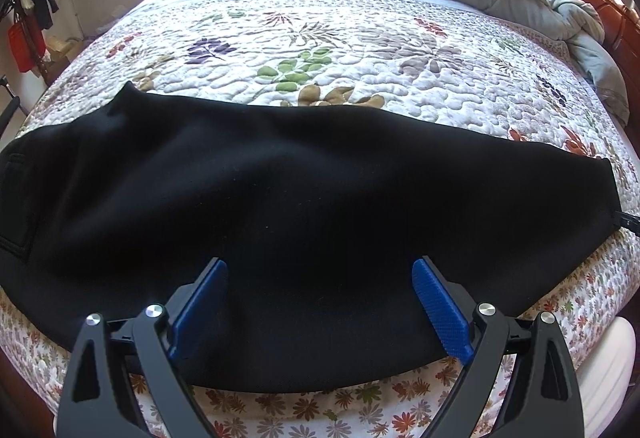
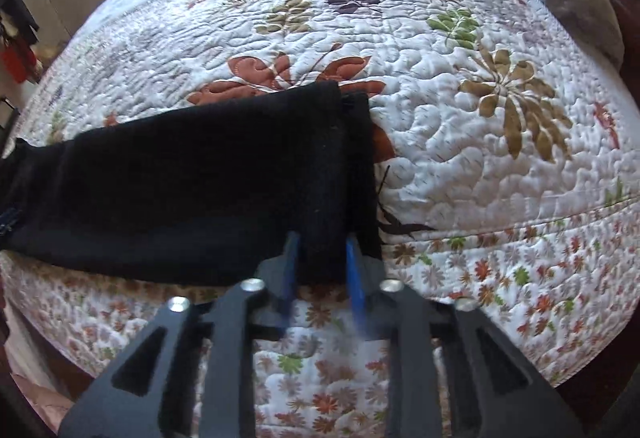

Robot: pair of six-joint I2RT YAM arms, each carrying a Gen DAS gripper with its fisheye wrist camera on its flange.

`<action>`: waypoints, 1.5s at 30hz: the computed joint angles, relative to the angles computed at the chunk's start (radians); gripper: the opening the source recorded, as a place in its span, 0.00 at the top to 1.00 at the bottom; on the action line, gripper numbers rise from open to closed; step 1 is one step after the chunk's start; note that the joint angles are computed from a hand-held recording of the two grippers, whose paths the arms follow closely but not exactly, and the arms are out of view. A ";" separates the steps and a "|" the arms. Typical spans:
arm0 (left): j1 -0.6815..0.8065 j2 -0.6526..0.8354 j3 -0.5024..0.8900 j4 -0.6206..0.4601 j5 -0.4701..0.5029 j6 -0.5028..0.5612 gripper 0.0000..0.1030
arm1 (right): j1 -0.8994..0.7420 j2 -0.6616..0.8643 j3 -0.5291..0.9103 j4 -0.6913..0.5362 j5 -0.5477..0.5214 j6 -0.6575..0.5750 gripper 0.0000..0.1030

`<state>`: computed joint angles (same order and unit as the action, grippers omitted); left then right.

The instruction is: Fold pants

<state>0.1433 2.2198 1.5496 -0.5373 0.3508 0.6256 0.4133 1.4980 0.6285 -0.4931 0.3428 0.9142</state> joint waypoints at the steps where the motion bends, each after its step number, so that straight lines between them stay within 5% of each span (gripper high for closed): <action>1: -0.001 -0.002 -0.001 0.001 -0.002 -0.002 0.09 | -0.001 -0.014 -0.003 -0.002 0.004 -0.009 0.93; 8: -0.002 -0.039 -0.035 0.028 0.029 -0.005 0.09 | -0.020 -0.239 -0.058 -0.063 0.053 0.017 0.95; 13: -0.027 0.005 -0.034 0.033 -0.035 0.024 0.09 | -0.087 -0.131 -0.107 0.039 -0.033 0.015 0.92; 16: -0.032 -0.018 -0.104 0.116 -0.050 0.051 0.07 | -0.075 -0.220 -0.139 0.035 -0.034 0.070 0.82; 18: -0.030 -0.020 -0.097 0.096 -0.044 0.049 0.07 | -0.034 -0.307 -0.148 -0.020 -0.012 0.126 0.75; 19: -0.027 -0.018 -0.087 0.081 -0.039 0.040 0.07 | -0.016 -0.347 -0.154 -0.040 -0.014 0.162 0.63; 22: -0.020 -0.009 -0.052 0.022 -0.011 0.006 0.07 | 0.036 -0.424 -0.191 -0.017 -0.051 0.269 0.61; 29: -0.054 -0.029 -0.062 -0.020 0.019 -0.017 0.07 | 0.074 -0.286 -0.238 0.197 -0.136 0.374 0.53; 35: -0.071 -0.038 -0.107 0.020 0.000 0.005 0.07 | -0.049 -0.258 -0.375 0.530 -0.188 0.380 0.40; 37: -0.068 -0.041 -0.117 0.034 0.001 0.014 0.07 | -0.071 -0.252 -0.396 0.591 -0.198 0.375 0.42; 40: -0.061 -0.041 -0.116 0.032 0.006 0.018 0.07 | -0.092 -0.264 -0.396 0.580 -0.201 0.340 0.82; 42: -0.055 -0.045 -0.109 0.024 0.014 0.000 0.07 | -0.116 -0.318 -0.408 0.590 -0.226 0.309 0.88; 45: -0.040 -0.075 -0.132 0.061 0.040 -0.030 0.07 | -0.067 -0.454 -0.331 0.424 -0.130 0.246 0.89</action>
<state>0.1035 2.1444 1.4172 -0.4761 0.3907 0.5959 0.3462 1.0436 0.2970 -0.0689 0.2124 1.1600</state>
